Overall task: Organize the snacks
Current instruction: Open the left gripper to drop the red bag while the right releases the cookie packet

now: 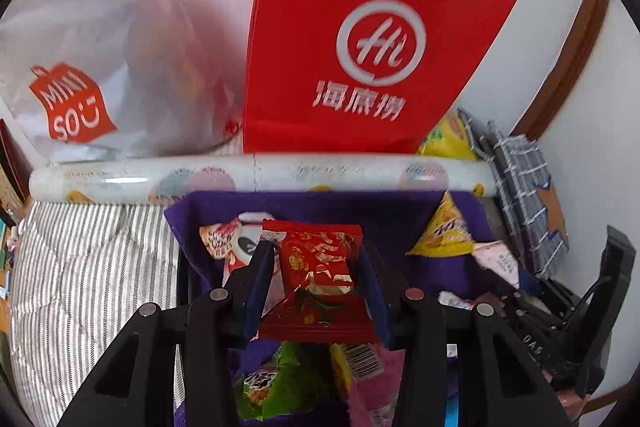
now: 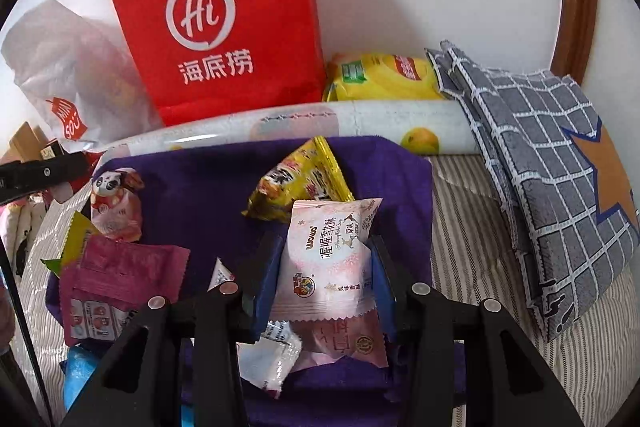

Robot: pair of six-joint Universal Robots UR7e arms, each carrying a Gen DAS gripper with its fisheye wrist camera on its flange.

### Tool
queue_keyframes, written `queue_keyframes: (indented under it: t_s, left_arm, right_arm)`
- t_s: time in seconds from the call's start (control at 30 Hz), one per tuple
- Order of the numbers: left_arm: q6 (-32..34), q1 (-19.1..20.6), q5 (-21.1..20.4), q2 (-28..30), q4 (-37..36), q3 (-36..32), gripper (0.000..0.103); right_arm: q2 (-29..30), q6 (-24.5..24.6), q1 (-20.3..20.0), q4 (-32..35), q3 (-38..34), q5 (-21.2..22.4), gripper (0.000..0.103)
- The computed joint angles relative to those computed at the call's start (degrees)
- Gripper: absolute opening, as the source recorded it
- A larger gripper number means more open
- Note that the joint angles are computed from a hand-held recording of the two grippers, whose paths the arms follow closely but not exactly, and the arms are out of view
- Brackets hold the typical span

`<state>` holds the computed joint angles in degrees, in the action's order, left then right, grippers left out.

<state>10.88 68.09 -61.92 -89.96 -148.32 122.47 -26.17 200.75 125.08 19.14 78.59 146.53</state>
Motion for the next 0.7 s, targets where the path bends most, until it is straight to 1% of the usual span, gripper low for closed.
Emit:
queue_keyframes:
  t_s: [0.1,0.2,0.33,0.7]
  left_arm:
    - [-0.7,0.5,1.5,1.2,0.7,-0.2,0.042]
    - [-1.9,1.5,1.1,2.3,2.4,-1.1,0.042]
    - [-1.8,1.6,1.9,2.7,2.4,-0.9,0.039]
    - [-1.5,1.1,2.6,3.4,2.5,-0.5,0.039]
  right_arm:
    - [0.3,0.7,-0.5,0.6,0.1,-0.3,0.044]
    - [1.3,0.5,-0.5,1.5,-0.7,0.9,0.044]
    - [1.3,-0.7,0.1,0.5,-0.3,1.9,0.044]
    - [-0.5,-3.3,0.8,-4.2,2.2,0.9,0.048]
